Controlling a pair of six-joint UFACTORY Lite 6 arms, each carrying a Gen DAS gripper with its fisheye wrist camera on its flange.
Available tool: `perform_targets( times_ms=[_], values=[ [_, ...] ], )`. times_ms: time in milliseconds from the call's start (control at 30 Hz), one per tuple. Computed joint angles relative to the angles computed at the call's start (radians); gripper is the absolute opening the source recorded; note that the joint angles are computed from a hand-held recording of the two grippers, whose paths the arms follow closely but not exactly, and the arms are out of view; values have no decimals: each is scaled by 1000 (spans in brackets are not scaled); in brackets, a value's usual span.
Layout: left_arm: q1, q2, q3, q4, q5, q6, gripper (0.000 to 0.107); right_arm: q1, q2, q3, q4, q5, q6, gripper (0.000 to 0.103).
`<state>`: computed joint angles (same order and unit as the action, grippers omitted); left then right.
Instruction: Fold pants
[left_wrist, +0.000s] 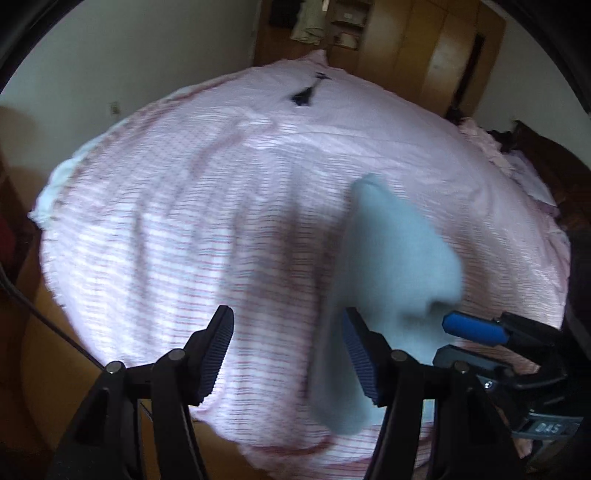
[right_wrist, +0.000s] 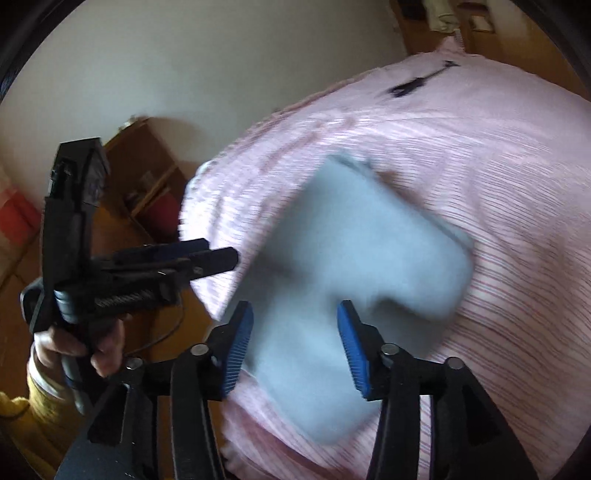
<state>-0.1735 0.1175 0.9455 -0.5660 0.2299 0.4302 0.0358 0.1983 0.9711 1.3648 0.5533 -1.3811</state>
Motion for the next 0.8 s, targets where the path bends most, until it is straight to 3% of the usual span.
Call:
perform_targets(
  times_ms=[133,433,533,600,700,800],
  values=[
    [-44,83,73,-166,48,174,64,-80,6,-57,20,-36,-32,46],
    [-117,318,254,-62,50,97,64,-142,233,58,37,61,-15,47],
    [-104,376,292,-185,60,229,67,-138,300,112,80,107,-16,47],
    [-98,400,306,-250,51,297,76,-118,342,145,134,107,-30,48],
    [-87,438,326,-362,49,409,80,-82,359,163,198,82,-71,50],
    [-68,452,324,-522,68,555,76,-77,359,167,214,96,-59,49]
  ],
)
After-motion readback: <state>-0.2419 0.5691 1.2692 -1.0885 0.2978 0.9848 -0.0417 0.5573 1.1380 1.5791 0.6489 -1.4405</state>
